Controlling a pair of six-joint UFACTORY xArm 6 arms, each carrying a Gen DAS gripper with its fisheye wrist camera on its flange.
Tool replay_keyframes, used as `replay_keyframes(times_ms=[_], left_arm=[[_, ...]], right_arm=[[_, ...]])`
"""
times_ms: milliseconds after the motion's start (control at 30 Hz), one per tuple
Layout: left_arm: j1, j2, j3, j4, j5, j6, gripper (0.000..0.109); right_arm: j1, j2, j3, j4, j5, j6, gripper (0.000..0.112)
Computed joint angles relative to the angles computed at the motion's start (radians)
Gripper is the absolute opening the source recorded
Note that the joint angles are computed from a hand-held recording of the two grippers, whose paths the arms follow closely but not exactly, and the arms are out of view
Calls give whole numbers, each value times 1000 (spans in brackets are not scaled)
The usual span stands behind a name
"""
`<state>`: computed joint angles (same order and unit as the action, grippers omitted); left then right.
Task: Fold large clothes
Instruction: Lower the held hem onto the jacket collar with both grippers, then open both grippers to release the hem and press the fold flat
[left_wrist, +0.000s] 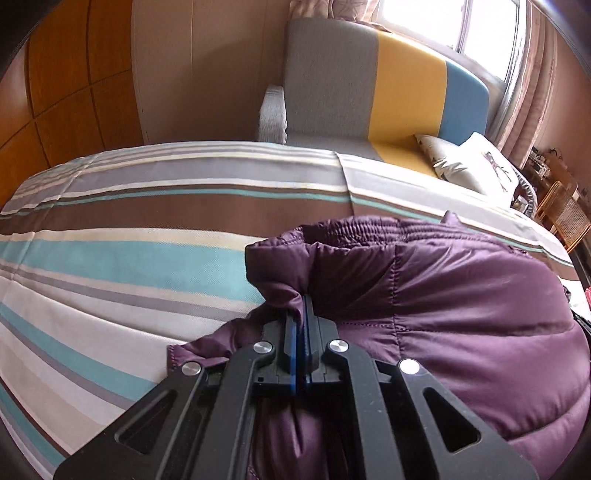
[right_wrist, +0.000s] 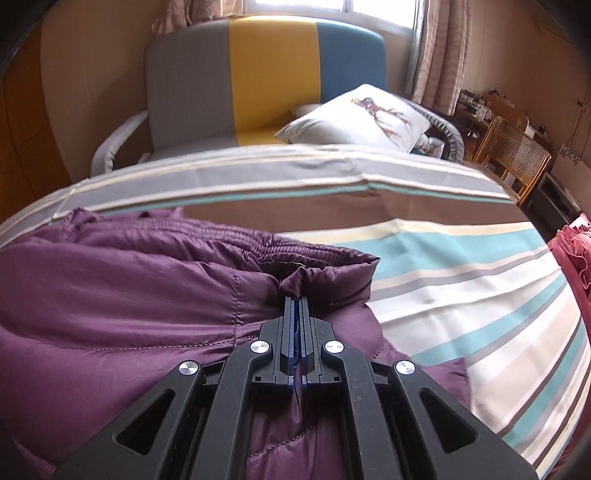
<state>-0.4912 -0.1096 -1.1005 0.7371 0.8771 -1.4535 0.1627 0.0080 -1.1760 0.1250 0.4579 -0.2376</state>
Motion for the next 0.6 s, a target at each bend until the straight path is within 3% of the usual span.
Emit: replay_keyframes(times_ms=[267, 300, 400, 433, 533, 600], left_arm=[[-1, 0, 3, -2, 8, -20, 5], [-8, -10, 2, 6, 24, -29, 10], [-36, -51, 17, 49, 60, -79, 38], [-48, -64, 22, 66, 70, -97, 40], [-77, -86, 23, 96, 95, -110, 40], [-96, -98, 22, 114, 108, -117, 40]], right_arm=[[0, 14, -9, 10, 15, -2, 2], [1, 11, -10, 0, 20, 6, 2], [3, 3, -9, -29, 13, 23, 4], [3, -1, -9, -28, 11, 24, 5], [1, -19, 0, -38, -1, 42, 14], [0, -39, 12, -35, -12, 44, 33]])
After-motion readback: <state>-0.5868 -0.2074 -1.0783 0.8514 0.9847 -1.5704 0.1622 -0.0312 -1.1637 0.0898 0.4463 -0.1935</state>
